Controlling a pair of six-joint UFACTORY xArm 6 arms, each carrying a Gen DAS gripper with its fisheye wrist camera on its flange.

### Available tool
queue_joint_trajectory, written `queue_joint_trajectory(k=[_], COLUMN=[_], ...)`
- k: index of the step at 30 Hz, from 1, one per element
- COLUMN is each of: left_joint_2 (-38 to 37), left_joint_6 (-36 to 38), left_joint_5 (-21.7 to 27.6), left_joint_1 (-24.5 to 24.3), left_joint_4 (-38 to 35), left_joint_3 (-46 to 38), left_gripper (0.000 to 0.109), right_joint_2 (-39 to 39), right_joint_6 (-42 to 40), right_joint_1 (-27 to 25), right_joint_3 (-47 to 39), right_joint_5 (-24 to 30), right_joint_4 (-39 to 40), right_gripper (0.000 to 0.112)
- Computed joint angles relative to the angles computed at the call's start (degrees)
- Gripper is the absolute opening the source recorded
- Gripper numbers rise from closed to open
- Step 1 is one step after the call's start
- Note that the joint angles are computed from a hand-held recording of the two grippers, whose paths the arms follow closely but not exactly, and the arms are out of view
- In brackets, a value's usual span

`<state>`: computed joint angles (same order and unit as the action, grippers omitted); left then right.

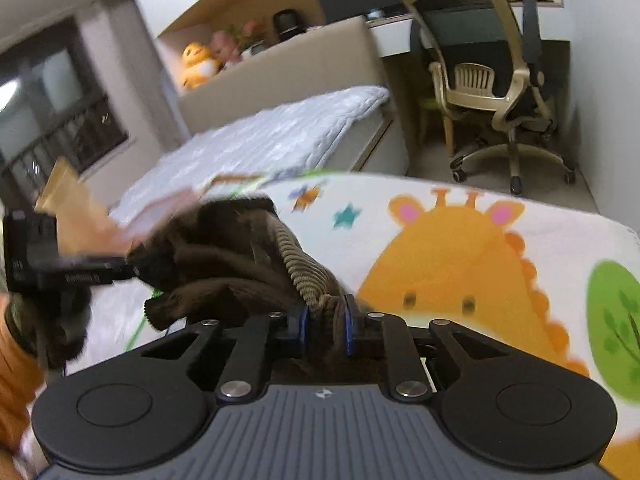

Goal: Fold clothes

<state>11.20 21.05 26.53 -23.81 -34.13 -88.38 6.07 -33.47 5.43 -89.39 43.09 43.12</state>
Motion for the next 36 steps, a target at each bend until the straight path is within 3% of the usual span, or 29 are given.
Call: queue_joint_trajectory(k=[4, 7, 9, 11, 14, 15, 17, 19, 22, 26, 28, 30, 31, 33, 36], left_joint_2=[-9.06, -14.45, -17.57, -20.18, -22.63, -22.84, -21.32, -17.08, -8.81, -1.43, 0.06, 1.52, 2.93, 6.37, 12.26], left_joint_6=[1.96, 3.65, 4.05, 4.19, 4.02, 4.06, 3.72, 1.70, -7.88, -12.05, -11.36, -11.62, -12.30, -12.98, -11.31], left_joint_5=[0.56, 0.96, 1.70, 2.41, 1.54, 0.96, 0.19, 1.72, 6.19, 8.08, 6.69, 5.68, 5.90, 6.12, 4.91], left_joint_1=[-1.67, -2.11, -1.70, -0.86, 0.53, 1.09, 2.03, 2.84, 3.39, 2.32, 1.76, 1.74, 1.97, 2.43, 2.79], left_joint_4=[2.01, 1.64, 0.84, -0.55, -4.41, -6.46, -10.91, -14.30, -10.10, -5.37, -4.44, -2.51, -1.48, 0.05, 0.14], left_joint_3=[12.76, 20.08, 23.59, 25.73, 26.87, 26.53, 24.00, 19.32, 11.30, 5.15, 3.67, 1.75, -0.29, -5.49, -14.94], left_gripper=[0.017, 0.026, 0.038, 0.050, 0.061, 0.071, 0.081, 0.082, 0.081, 0.075, 0.064, 0.044, 0.041, 0.026, 0.016], right_joint_2=[-10.22, -16.16, -19.92, -23.54, -27.94, -29.12, -28.96, -27.01, -19.22, -9.50, -6.19, -4.70, -3.80, -0.70, 4.51], right_joint_6=[-1.44, -0.62, -0.19, -0.20, -2.95, -4.49, -6.20, -6.15, 0.07, 4.77, 4.75, 3.33, 2.95, 4.25, 4.39], right_joint_1=[1.82, 3.92, 4.38, 4.14, 1.60, 0.42, -1.77, -3.69, -4.69, -2.39, -0.66, 0.89, 1.35, 1.37, 1.35], right_joint_3=[14.73, 24.53, 29.67, 33.68, 36.04, 36.19, 34.75, 32.15, 25.57, 18.44, 16.14, 14.96, 14.03, 10.04, 2.34], right_joint_5=[-3.80, -9.18, -11.21, -11.88, -9.59, -8.30, -6.43, -4.75, -3.08, -4.53, -5.95, -8.75, -9.84, -10.36, -11.58], right_joint_4=[-6.05, -13.09, -15.64, -16.46, -11.89, -9.68, -3.60, 2.83, 9.45, 6.17, 2.97, 1.27, 0.95, 0.73, 0.41], right_gripper=[0.016, 0.018, 0.022, 0.032, 0.054, 0.060, 0.062, 0.064, 0.064, 0.063, 0.048, 0.040, 0.033, 0.026, 0.020])
